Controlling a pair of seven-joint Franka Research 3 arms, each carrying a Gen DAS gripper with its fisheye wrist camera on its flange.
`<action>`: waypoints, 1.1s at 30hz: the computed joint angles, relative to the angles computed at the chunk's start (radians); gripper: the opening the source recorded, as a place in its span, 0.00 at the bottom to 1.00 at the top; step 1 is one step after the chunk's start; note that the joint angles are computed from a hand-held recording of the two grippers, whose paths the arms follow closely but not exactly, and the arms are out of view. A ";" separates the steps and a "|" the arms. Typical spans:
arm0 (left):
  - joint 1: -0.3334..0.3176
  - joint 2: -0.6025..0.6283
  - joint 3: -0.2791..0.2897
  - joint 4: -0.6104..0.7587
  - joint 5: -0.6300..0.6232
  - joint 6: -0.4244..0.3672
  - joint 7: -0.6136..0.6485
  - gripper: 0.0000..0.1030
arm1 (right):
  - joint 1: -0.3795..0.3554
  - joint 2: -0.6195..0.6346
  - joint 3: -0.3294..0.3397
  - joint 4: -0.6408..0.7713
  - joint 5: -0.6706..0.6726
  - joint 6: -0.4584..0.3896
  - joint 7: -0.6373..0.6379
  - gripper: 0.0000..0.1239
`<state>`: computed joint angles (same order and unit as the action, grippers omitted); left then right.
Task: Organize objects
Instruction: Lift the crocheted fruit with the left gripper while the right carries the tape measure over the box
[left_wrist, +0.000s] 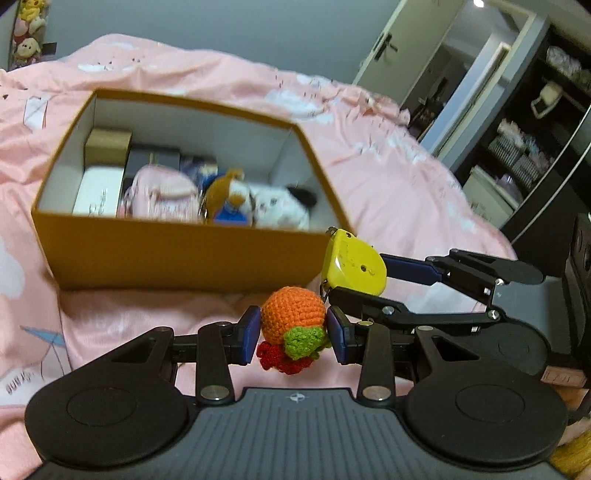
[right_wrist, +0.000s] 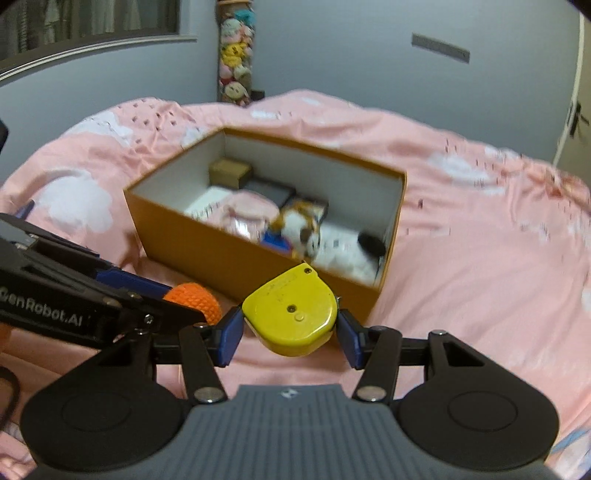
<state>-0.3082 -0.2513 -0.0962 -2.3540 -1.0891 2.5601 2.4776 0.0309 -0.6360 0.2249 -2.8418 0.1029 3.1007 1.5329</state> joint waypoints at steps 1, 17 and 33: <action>-0.001 0.003 0.004 0.011 -0.013 -0.007 0.002 0.43 | 0.002 -0.001 -0.006 0.007 -0.007 0.002 -0.012 0.46; 0.046 0.164 -0.042 0.232 -0.083 0.069 0.004 0.43 | -0.060 0.188 -0.015 0.211 -0.045 0.057 -0.166 0.46; 0.144 0.419 -0.162 0.466 0.082 0.116 -0.204 0.43 | -0.350 0.489 0.163 0.490 -0.433 -0.008 0.001 0.46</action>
